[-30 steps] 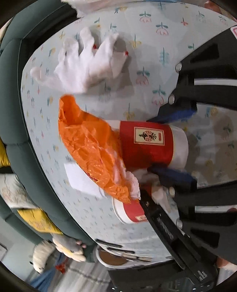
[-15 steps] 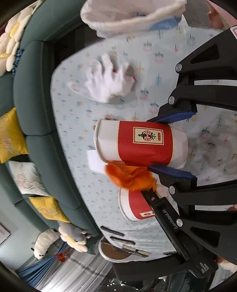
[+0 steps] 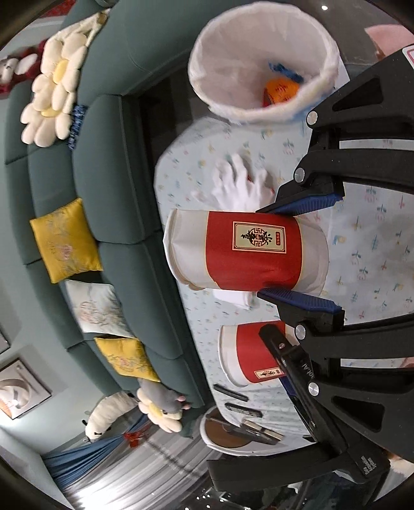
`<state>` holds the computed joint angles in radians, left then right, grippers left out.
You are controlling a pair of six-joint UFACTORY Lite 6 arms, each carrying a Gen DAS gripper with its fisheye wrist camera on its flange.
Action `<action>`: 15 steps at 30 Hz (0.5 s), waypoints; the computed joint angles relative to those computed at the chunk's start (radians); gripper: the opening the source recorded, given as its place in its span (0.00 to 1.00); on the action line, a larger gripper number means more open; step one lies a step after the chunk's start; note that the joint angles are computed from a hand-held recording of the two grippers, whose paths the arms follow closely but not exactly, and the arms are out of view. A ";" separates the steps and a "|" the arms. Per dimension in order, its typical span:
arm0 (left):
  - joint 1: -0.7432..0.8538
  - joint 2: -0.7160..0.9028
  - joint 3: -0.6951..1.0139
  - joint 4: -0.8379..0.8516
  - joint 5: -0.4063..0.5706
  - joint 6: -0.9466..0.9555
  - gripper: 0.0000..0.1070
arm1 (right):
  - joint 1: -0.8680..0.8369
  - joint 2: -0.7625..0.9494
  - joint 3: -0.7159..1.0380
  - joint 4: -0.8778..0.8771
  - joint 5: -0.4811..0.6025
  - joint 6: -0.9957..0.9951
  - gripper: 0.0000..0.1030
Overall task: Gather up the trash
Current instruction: 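Carry both red cups to the wastebasket and release them inside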
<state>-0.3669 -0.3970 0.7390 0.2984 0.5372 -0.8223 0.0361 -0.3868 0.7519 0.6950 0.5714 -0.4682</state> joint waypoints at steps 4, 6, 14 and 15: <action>-0.128 0.029 0.068 0.100 0.042 -0.133 0.59 | -0.137 -0.071 0.008 0.029 0.090 -0.084 0.41; -0.197 0.052 0.105 0.152 0.063 -0.197 0.59 | -0.207 -0.098 0.010 0.045 0.134 -0.127 0.41; -0.433 0.219 0.292 0.293 0.136 -0.381 0.59 | -0.567 -0.121 0.033 0.143 0.342 -0.380 0.41; -0.454 0.242 0.315 0.301 0.141 -0.394 0.59 | -0.596 -0.117 0.037 0.149 0.357 -0.399 0.41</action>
